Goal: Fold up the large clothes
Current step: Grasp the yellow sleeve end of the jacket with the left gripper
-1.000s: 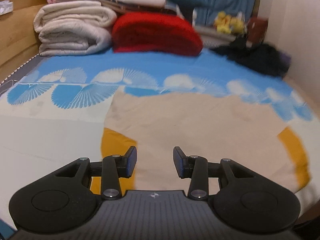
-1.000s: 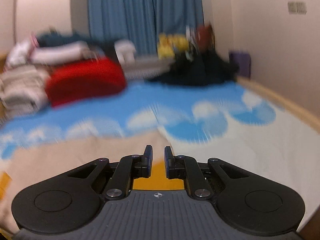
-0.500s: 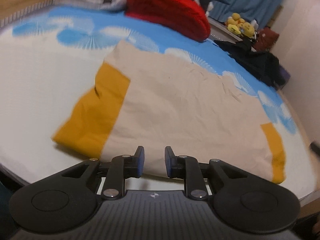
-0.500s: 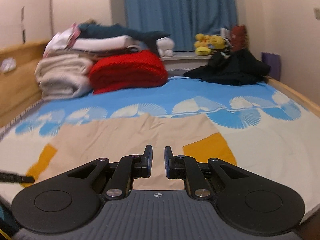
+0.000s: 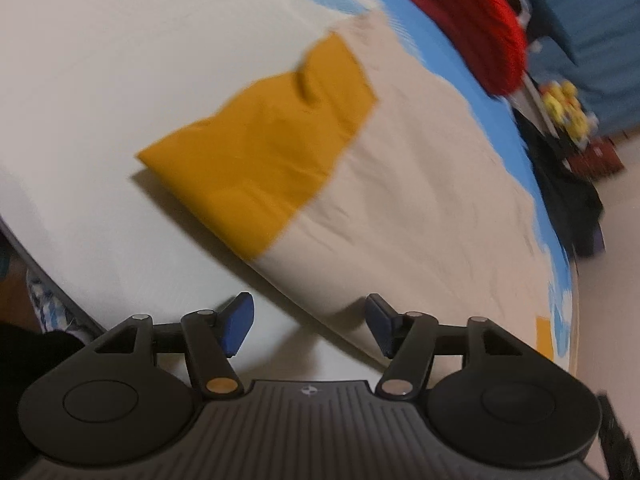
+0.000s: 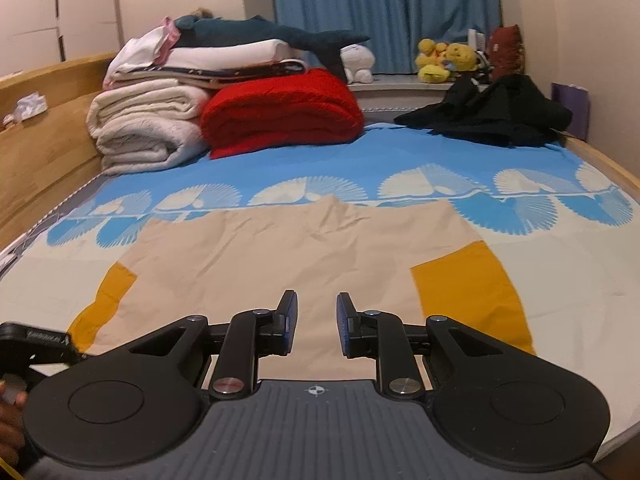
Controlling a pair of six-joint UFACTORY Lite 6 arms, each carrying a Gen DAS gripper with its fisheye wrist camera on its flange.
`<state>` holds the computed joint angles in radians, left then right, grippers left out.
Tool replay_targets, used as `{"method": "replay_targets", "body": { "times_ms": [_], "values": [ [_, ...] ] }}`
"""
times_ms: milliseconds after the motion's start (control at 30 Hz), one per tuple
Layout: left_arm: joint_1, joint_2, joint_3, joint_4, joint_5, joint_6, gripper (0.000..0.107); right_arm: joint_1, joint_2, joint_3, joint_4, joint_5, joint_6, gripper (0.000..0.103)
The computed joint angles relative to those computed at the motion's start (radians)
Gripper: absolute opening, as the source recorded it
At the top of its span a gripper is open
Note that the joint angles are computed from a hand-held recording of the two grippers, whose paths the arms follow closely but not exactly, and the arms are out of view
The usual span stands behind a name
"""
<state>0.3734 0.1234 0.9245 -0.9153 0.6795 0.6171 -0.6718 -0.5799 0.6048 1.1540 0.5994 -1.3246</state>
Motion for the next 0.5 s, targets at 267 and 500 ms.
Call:
{"method": "replay_targets", "body": {
  "times_ms": [267,500],
  "values": [
    [0.018,0.027,-0.038,-0.245,-0.154,0.113,0.072,0.107,0.019,0.003,-0.073,-0.053,0.095,0.023],
    [0.007,0.051,-0.06,-0.495,-0.185,0.328,0.018,0.205,0.044,-0.002,-0.124,-0.115,0.164,0.023]
  ]
}}
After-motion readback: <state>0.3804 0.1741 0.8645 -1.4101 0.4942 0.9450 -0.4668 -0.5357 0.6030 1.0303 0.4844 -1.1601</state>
